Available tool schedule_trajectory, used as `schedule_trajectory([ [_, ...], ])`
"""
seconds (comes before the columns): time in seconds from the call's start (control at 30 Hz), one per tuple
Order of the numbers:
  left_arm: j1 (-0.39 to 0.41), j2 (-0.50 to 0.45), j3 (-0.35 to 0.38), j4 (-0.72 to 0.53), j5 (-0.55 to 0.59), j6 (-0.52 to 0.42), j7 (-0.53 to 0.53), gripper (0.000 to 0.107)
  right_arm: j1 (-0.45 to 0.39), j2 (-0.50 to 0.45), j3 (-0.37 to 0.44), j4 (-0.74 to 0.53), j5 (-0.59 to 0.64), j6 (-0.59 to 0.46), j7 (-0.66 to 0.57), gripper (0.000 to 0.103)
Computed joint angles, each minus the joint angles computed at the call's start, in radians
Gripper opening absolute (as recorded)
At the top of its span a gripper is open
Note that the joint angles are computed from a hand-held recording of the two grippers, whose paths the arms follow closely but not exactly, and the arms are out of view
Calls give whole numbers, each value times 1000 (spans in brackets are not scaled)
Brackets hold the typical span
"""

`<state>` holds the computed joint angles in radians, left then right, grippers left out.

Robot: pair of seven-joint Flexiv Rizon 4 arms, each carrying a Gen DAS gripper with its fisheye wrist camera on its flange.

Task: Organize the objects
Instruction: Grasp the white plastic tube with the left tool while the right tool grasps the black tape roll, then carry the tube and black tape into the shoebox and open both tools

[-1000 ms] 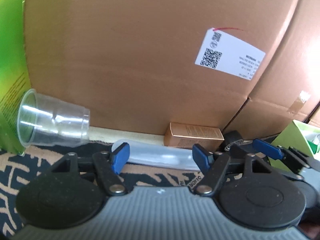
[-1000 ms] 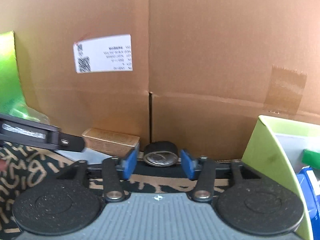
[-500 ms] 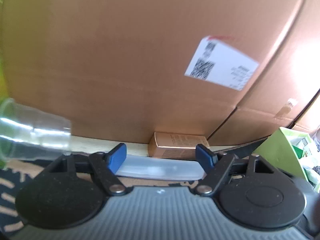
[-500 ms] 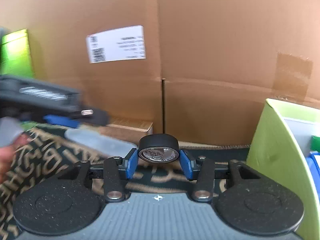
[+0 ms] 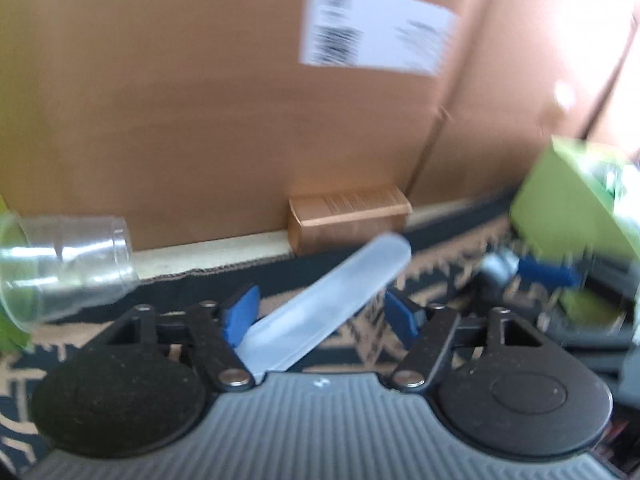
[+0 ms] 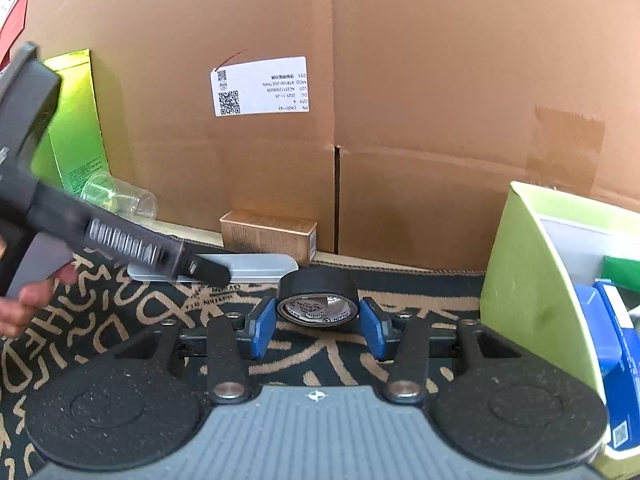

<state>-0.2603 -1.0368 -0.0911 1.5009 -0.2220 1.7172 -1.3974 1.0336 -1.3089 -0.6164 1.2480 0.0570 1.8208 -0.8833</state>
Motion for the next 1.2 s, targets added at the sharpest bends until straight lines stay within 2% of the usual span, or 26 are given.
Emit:
schedule_trajectory([
  [0.03, -30, 2, 34, 2, 6, 4, 4, 59, -1, 2, 7, 3, 1, 2, 1, 50],
  [0.07, -36, 8, 37, 12, 21, 14, 17, 55, -2, 1, 12, -2, 0, -2, 3, 50],
  [0.2, 6, 34, -29, 45, 56, 1, 65, 31, -9, 14, 44, 17, -17, 9, -13, 50],
  [0.23, 16, 39, -43, 52, 55, -5, 68, 31, -8, 18, 48, 25, -14, 14, -16, 50],
  [0.33, -11, 44, -15, 59, 31, 8, 44, 31, -4, 21, 54, 35, 2, 32, -31, 50],
  [0.4, -58, 38, 34, 64, 5, 43, 9, 33, 10, 23, 43, 48, 23, 39, -37, 50],
  [0.47, -139, 31, 120, 48, -14, 34, -30, 30, 11, 35, 54, 62, 33, 52, -50, 50],
  [0.5, -161, 32, 138, 51, -43, 33, -29, 28, 17, 42, 55, 76, 43, 67, -57, 50],
  [0.7, -125, 55, 68, 92, -38, 65, -67, 26, 64, 98, 55, 176, 132, 157, -150, 50],
  [0.77, -157, 51, 96, 85, -47, 90, -79, 26, 82, 117, 51, 211, 170, 192, -183, 50],
  [0.83, -159, 74, 84, 103, -43, 118, -83, 26, 97, 137, 46, 244, 214, 227, -212, 50],
  [0.97, -145, 117, 20, 120, -25, 168, -87, 26, 133, 173, 18, 311, 319, 295, -273, 50],
  [1.07, -154, 121, -17, 85, -17, 186, -84, 26, 163, 191, -23, 355, 414, 322, -321, 50],
  [1.17, -134, 92, -96, 21, 8, 199, -91, 26, 186, 207, -64, 394, 509, 327, -365, 50],
  [1.2, -143, 77, -103, -12, 7, 193, -92, 26, 192, 211, -77, 405, 540, 324, -379, 50],
])
